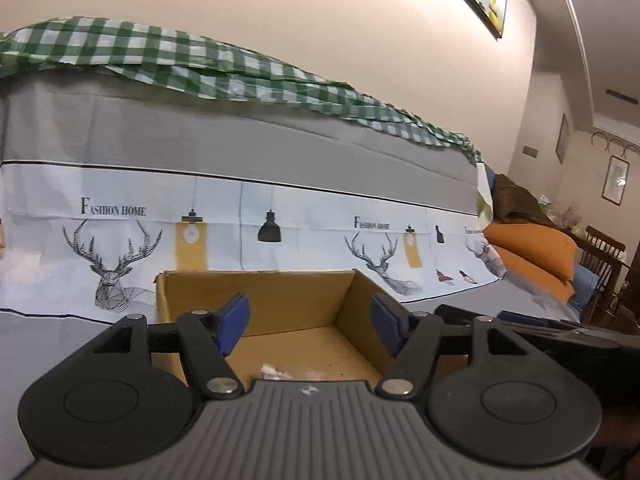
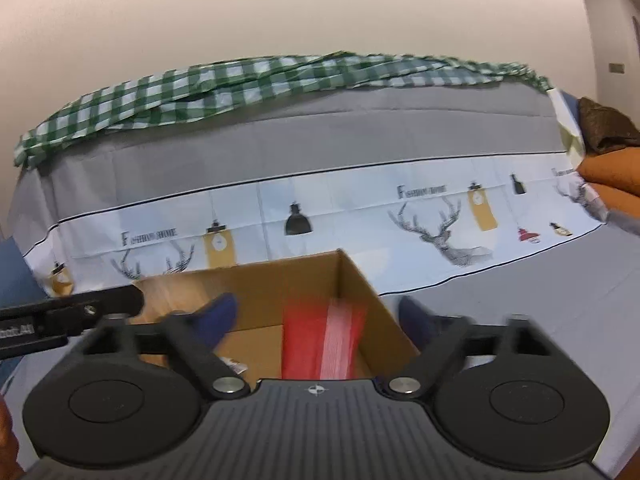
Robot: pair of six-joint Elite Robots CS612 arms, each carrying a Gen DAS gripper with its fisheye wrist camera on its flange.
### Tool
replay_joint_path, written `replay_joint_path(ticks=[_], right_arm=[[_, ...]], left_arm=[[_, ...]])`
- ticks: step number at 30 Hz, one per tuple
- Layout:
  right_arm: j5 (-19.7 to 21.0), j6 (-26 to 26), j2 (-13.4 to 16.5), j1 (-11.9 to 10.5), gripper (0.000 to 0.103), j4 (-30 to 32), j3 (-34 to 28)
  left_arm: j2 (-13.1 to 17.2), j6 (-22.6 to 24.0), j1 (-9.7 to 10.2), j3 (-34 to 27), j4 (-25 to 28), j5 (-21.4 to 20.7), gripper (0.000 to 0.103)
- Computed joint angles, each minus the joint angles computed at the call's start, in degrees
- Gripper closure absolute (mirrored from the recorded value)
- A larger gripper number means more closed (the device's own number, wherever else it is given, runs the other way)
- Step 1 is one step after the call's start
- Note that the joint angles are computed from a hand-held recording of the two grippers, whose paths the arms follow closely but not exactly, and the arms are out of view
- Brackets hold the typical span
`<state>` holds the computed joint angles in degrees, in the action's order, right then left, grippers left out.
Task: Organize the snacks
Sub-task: 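Open both tools over the box to drop the cracker bag and red snack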
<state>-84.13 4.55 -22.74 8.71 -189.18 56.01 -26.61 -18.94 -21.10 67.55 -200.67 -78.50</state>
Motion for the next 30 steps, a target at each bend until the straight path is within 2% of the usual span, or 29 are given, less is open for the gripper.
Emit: replay_joint_path(ticks=[4,8,10,13,15,19,22,25,26,29,30], right_arm=[[-1.61,1.41,-0.29,0.09,0.001,1.59,0.17],[-2.91,2.31,-0.96,0.14,0.001,2.35,1.25],[-3.78,2.99,-1.54,0.08,0.001,2.12,2.21],[-4.82,5.13,-3.25,-0.21,0.001,2.03,4.93],[-3.79,5.36,-4.77,-0.67,0.001,3.01,7.24],[2.12,1.87,-7.96,-2.12,0.001,5.16,12.19],[6.8,-2.94,-9.77,-2.95,0.001,7.62,15.01],[9.88,-7.07,-10.66,-3.32,0.001,11.35,17.03],[9.97,-6.11,-10.91,-3.31,0.001,12.45,17.32],[7.81,-4.07,-10.88,-2.98,0.001,5.71,18.79],[6.69,-4.07,-10.86,-2.76,0.001,5.47,18.87]], left_arm=[[-1.06,-1.36,-0.1,1.94,0.86,1.74,0.027],[-2.89,-0.59,-1.06,5.29,0.88,4.95,0.021],[-3.97,-1.67,-1.66,7.08,1.56,6.84,0.016],[-5.94,-3.78,-2.86,10.25,3.65,9.56,0.001],[-7.31,-5.62,-3.58,12.35,5.84,10.5,0.0],[-9.33,-8.75,-4.58,15.41,7.81,10.9,0.0],[-10.24,-8.13,-5.49,16.89,8.32,11.86,0.0],[-11.17,-10.23,-6.08,18.46,8.97,10.7,0.0],[-11.5,-11.28,-6.24,18.93,9.67,10.29,0.0],[-12.14,-12.73,-6.75,19.76,11.48,10.57,0.0],[-12.17,-12.32,-6.91,19.88,11.57,10.95,0.0]])
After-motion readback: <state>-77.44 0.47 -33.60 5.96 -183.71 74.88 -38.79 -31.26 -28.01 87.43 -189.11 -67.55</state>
